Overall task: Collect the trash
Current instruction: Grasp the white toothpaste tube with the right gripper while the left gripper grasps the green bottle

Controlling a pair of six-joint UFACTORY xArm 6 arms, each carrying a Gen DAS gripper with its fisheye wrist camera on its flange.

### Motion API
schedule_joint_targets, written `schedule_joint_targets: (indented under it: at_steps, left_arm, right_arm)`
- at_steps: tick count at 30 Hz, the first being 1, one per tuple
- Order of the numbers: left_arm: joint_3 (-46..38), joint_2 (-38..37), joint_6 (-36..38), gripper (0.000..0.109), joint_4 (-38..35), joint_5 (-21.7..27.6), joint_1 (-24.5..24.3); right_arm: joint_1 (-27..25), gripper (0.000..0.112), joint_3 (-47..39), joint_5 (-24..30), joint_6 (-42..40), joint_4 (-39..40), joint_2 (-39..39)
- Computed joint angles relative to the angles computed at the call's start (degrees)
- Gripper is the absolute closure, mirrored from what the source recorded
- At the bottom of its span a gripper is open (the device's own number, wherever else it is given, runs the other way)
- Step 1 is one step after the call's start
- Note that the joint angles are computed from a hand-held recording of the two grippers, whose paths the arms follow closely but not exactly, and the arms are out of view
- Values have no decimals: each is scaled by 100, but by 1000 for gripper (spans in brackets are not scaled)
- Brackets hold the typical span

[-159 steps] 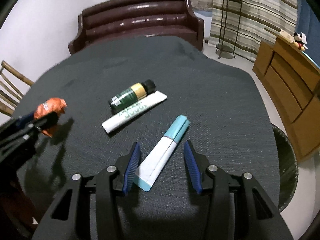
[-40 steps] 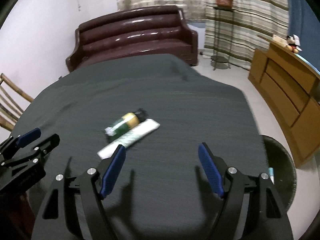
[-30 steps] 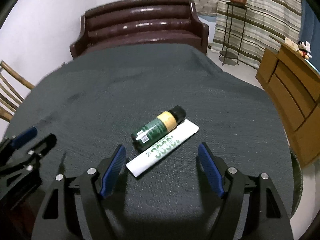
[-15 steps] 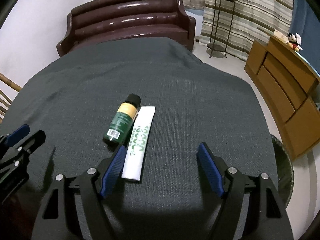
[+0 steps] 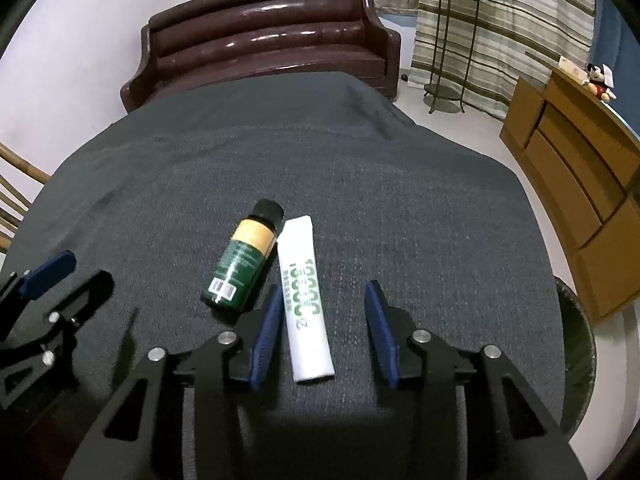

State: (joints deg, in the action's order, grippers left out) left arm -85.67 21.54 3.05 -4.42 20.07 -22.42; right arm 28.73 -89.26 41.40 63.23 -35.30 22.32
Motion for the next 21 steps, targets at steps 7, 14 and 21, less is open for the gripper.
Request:
schedule_joint_targets:
  at_steps: [7, 14, 21]
  left_arm:
    - [-289, 192, -60, 45, 81, 146, -112]
    - [-542, 334, -70, 45, 133, 256, -246]
    - [-790, 472, 101, 45, 62, 377, -445]
  right_arm:
    - [-92, 91, 75, -281, -360, 164, -27]
    - [-174, 93, 536, -401, -156, 17, -367]
    - [-301, 93, 1090, -495, 227, -341, -802]
